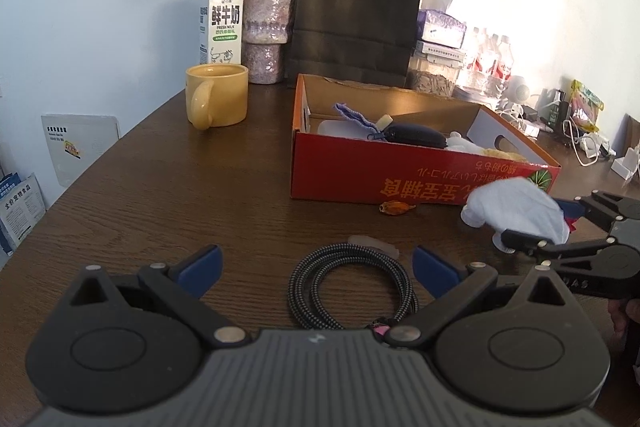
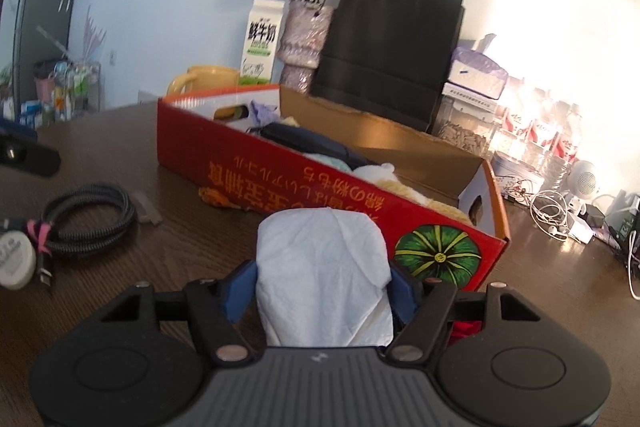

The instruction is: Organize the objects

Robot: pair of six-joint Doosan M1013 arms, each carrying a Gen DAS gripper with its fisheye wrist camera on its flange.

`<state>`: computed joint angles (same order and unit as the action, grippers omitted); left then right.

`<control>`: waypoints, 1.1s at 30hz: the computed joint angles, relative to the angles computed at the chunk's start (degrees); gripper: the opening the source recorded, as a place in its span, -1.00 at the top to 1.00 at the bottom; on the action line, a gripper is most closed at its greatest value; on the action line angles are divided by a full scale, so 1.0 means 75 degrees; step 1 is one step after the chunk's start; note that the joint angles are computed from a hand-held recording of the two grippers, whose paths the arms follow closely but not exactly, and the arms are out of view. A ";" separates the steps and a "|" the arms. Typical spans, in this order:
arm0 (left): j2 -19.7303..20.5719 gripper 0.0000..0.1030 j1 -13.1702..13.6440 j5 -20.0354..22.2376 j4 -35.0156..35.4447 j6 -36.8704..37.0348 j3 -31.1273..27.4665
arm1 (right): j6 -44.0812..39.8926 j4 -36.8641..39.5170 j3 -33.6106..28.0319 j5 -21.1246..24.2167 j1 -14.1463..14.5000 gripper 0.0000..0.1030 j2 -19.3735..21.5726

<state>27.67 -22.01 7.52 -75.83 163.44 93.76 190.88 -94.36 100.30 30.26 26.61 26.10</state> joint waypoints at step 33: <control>0.1129 0.31 -0.0393 0.2206 0.7831 -0.6667 -0.2105 | 0.4137 -0.2266 0.0600 0.0667 0.0152 -0.34 -0.0258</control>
